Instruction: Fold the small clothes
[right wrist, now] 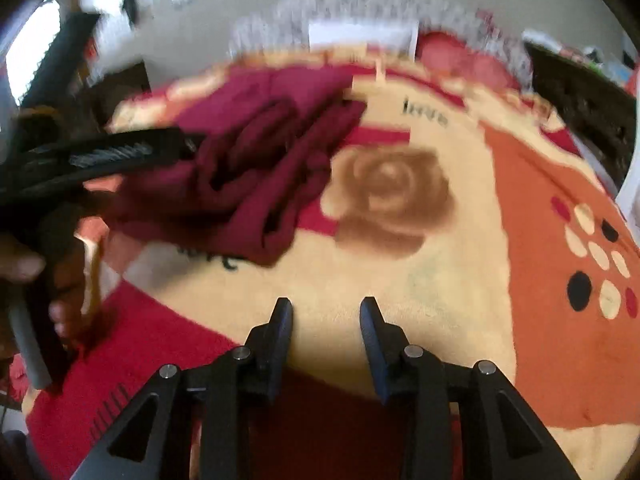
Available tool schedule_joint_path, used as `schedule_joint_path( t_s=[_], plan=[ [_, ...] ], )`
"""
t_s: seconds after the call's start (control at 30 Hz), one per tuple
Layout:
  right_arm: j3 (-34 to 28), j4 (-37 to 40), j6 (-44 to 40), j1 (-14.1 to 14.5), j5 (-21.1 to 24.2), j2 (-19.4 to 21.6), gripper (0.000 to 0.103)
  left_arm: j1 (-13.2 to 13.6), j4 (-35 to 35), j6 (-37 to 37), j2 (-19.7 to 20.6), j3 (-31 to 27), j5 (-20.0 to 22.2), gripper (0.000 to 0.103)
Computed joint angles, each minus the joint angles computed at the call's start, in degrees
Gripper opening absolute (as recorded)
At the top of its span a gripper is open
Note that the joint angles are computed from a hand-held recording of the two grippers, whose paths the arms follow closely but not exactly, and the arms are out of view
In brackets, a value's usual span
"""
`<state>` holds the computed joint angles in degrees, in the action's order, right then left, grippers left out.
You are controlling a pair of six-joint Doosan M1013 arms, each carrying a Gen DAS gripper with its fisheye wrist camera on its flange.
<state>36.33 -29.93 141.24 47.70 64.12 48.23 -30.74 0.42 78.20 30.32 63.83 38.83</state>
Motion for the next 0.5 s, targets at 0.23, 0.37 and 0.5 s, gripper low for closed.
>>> schedule_joint_path(
  t_s=[0.23,0.37,0.5],
  plan=[
    [-1.23,4.09,-2.00,-0.41,-0.01,0.35,0.058,-0.70,4.47,-2.08,-0.16,0.89,-1.77,0.084],
    [-2.70,12.10,-8.07,-1.18,-1.22,0.67,0.093,-0.75,4.65,-2.25,-0.17,0.96,-1.90,0.085],
    [-6.93,11.14,-10.14,-0.64,3.55,2.88,0.093,-0.67,4.03,-1.93,-0.21,1.16,-2.56,0.085]
  ],
)
